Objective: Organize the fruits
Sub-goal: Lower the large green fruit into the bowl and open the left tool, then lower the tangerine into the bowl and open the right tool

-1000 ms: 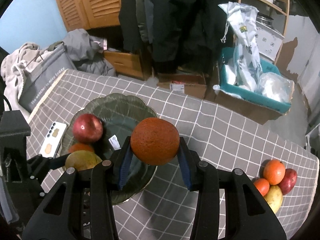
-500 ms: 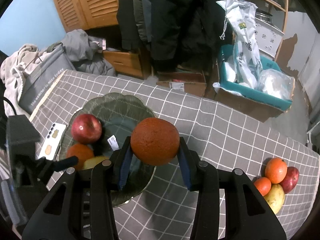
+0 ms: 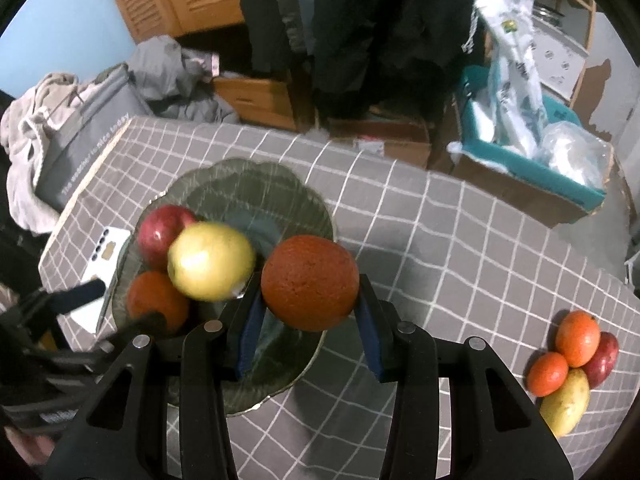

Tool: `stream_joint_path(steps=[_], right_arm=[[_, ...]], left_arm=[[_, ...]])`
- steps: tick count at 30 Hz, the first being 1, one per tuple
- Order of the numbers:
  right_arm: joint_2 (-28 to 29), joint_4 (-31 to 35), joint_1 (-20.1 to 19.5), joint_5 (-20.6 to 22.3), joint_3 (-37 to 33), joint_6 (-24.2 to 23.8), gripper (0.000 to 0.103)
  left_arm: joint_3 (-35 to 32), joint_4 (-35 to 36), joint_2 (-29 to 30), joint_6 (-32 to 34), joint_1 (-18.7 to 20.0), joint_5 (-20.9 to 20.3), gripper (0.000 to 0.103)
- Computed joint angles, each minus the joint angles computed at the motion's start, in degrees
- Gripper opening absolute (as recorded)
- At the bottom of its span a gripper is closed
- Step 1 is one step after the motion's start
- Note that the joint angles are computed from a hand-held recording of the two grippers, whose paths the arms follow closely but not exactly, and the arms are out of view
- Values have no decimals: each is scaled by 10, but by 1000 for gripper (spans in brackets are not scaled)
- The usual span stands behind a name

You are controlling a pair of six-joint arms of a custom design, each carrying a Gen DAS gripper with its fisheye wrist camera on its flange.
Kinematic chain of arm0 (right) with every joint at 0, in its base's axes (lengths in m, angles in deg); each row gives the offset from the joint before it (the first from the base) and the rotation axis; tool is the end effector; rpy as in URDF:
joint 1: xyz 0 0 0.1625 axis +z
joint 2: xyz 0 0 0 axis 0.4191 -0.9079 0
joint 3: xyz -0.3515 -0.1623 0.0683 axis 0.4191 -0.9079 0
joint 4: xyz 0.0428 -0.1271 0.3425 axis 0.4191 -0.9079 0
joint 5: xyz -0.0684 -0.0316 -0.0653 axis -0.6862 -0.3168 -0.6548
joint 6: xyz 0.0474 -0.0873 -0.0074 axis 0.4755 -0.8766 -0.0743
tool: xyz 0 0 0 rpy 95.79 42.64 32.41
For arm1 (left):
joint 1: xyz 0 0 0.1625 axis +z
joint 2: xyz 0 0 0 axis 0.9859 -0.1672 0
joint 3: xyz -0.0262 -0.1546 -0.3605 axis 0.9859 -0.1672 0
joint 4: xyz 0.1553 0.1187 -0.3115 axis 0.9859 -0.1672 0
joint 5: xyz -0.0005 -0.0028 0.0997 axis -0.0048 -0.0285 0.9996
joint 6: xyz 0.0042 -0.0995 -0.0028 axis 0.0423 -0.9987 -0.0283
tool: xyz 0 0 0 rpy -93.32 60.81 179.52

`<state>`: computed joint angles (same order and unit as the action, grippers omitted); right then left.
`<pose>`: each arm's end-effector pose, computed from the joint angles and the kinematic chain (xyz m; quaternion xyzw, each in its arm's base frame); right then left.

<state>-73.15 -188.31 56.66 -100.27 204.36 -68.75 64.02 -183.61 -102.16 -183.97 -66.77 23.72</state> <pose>0.0427 -0.4286 0.2521 0.4279 -0.8824 0.0338 0.1926 -0.3454 -0.2806 -0.0699 -0.2257 0.8428 -0.3435 0.3475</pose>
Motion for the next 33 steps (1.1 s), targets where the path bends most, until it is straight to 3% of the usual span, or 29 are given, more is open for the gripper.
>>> stream_joint_path(steps=[10,12,14,33], right_arm=[[10,1,5,-14,15,-15,44],[7,-2,5,-9,17,-18,56],[2,0,4,0,16,-20,62],[-69,14,1,46,-13,-1,70]], left_arm=[[12,24,-13,-39,-11,-10,90],[12,28,-15,-43,-11,-10,90],[12,31,-16,-46,-13,-10,90],[-49,86,-5,-29,-26,25,91]])
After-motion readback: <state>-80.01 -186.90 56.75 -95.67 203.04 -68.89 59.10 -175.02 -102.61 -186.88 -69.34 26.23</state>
